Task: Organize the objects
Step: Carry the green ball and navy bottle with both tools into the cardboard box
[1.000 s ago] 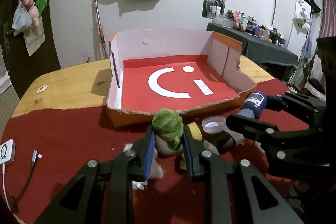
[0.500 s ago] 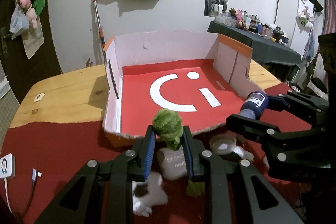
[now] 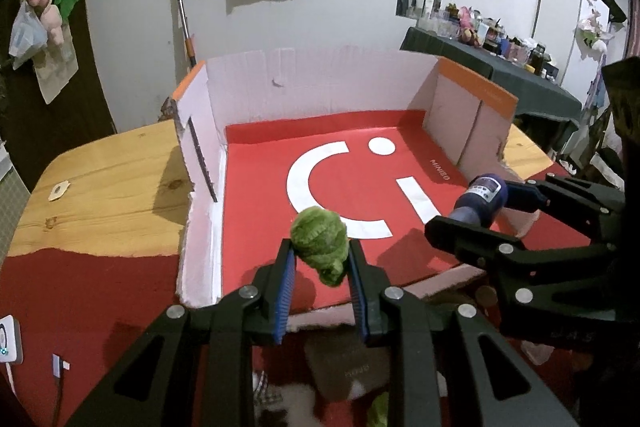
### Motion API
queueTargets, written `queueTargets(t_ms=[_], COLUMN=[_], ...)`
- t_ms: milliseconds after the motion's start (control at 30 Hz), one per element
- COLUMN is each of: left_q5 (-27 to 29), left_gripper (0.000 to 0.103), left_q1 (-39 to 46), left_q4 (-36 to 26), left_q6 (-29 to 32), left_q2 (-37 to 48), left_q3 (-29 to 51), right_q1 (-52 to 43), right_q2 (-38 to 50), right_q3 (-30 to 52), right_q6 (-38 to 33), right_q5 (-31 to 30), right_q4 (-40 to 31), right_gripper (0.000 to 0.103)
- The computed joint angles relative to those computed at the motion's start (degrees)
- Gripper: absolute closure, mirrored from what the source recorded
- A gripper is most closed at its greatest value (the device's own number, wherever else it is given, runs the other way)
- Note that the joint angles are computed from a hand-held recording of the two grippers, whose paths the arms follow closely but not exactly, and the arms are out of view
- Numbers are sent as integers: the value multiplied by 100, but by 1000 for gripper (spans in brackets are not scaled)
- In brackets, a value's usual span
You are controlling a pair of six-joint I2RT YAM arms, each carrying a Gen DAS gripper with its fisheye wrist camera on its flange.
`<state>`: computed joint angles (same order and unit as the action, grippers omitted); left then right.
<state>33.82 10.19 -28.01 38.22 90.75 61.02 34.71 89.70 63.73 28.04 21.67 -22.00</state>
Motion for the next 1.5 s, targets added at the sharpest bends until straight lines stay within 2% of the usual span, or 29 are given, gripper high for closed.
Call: queueTargets(t_ms=[467, 800, 1500], left_q5=[-417, -585, -577], left_gripper=[76, 76, 76], left_q1=[-357, -450, -432], left_q4=[62, 198, 76], left_q6=[-256, -249, -152], left_q2=[671, 711, 669], left_q3=[357, 286, 242], right_q1=[-543, -689, -759], right_q2=[577, 743, 808], right_q3=[146, 279, 373], right_q6=[-112, -120, -257], right_q5=[-625, -882, -984], right_q4=[100, -126, -304], right_gripper=[44, 44, 44])
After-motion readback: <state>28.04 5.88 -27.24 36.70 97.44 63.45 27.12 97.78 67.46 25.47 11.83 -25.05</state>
